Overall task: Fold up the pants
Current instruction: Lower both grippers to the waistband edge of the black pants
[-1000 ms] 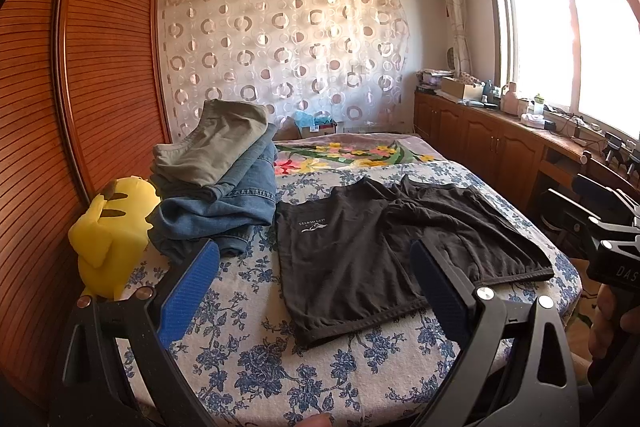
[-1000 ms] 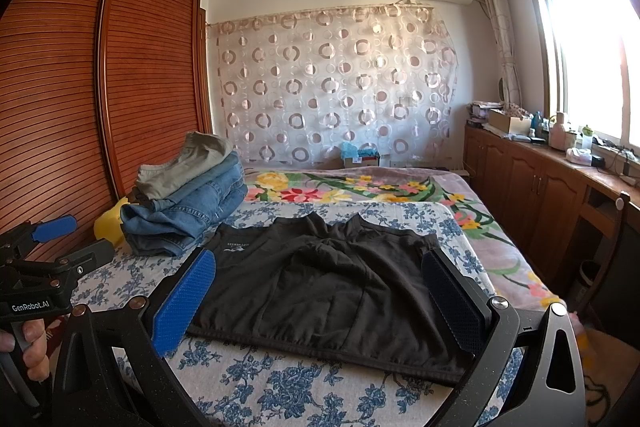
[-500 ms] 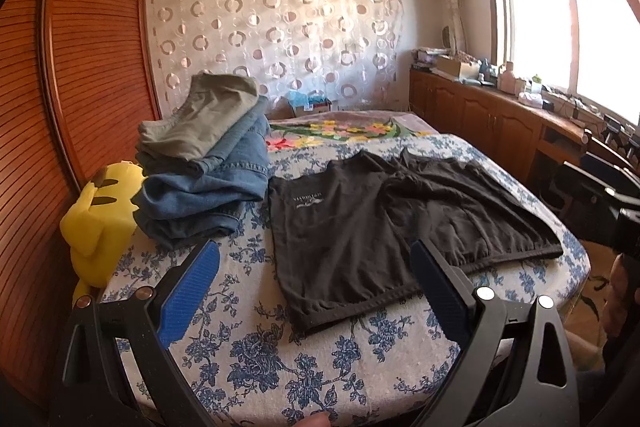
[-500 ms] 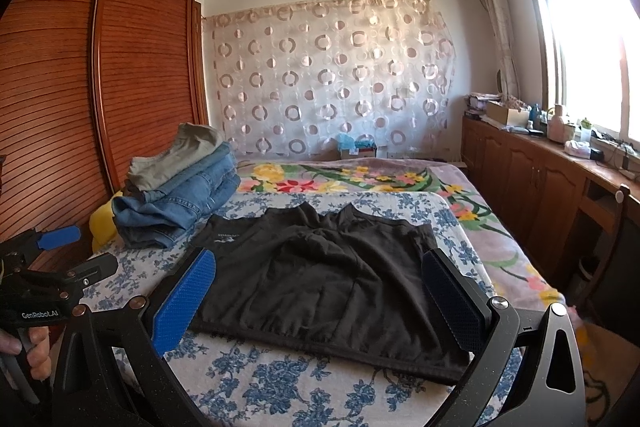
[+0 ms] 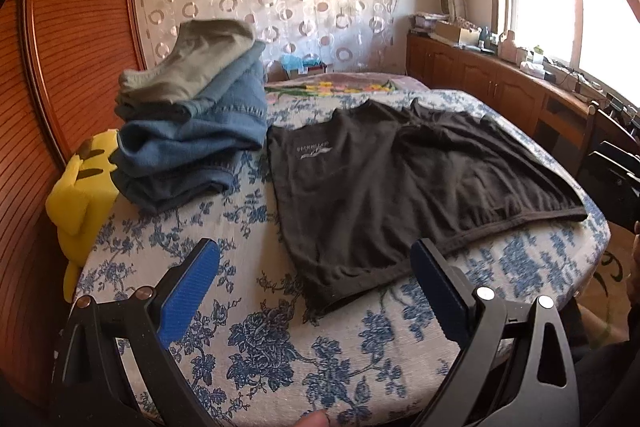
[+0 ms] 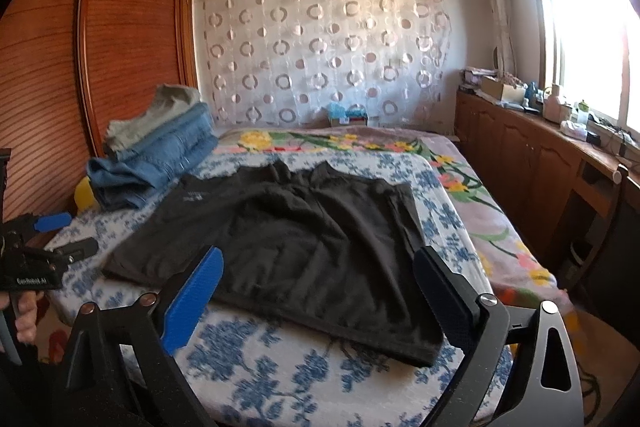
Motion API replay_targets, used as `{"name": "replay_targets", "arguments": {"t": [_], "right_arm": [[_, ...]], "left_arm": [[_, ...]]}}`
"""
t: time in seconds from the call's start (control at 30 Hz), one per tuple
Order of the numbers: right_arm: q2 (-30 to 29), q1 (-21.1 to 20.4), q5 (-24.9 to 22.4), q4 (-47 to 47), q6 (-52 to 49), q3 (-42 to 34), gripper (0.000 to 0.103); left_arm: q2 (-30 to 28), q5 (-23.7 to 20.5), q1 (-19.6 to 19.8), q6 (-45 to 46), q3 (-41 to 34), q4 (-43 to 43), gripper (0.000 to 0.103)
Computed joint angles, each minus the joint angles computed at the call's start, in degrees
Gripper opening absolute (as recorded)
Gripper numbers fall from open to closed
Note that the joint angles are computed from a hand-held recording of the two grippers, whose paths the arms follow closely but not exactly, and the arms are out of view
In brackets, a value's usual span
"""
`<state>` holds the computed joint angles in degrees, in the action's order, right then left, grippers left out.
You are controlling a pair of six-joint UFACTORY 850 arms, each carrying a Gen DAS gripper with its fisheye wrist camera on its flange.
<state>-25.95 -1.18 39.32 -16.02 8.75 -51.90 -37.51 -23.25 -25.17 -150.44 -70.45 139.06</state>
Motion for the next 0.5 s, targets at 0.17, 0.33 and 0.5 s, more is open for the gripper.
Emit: {"name": "replay_targets", "arguments": {"t": [0.17, 0.33, 0.5], "right_arm": [[0.6, -0.7, -3.3, 0.9, -0.8, 0.2, 0.088], [2.0, -1.5, -6.8, 2.0, -0.6, 1.1, 0.082], [3.9, -1.9, -9.9, 4.0, -1.1, 2.4, 0.073]], "left_arm": [[-1.6, 2.5, 1.0, 0.1, -0.9, 0.4, 0.097], [-2.6, 4.2, 2.0, -2.1, -1.3, 2.7, 0.097], [-3.2, 6.0, 2.9, -6.9, -1.3, 7.6, 0.09]]}}
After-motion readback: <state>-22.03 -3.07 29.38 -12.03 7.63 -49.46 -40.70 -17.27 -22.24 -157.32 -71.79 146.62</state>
